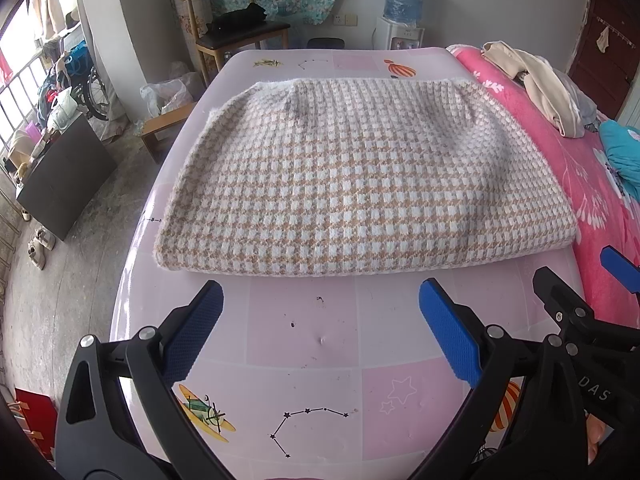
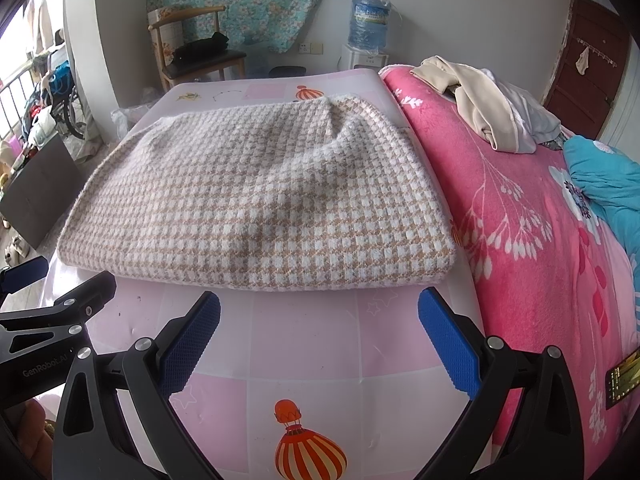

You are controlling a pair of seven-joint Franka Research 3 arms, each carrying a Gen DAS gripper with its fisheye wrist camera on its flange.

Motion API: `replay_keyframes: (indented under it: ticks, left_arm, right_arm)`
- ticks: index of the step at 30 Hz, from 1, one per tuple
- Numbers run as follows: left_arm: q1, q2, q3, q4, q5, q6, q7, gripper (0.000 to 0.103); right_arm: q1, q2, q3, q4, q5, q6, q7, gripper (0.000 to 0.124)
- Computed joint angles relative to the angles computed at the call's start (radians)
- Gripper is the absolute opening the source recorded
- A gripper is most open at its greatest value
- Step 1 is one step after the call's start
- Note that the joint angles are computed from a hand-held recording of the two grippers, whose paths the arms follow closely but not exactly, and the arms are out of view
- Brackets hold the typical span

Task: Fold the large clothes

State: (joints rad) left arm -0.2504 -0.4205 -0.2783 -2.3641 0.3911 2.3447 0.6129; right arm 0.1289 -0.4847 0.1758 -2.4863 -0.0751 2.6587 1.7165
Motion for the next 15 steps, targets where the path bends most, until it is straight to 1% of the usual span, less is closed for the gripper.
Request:
replay_keyframes:
  ticks: [15]
  left_arm:
    - [0.000, 0.002, -0.001, 0.003, 0.001, -0.004, -0.004, 0.095]
  right_arm:
    - [0.002, 0.002, 0.001, 0.004, -0.006, -0.004, 0.005, 0.097]
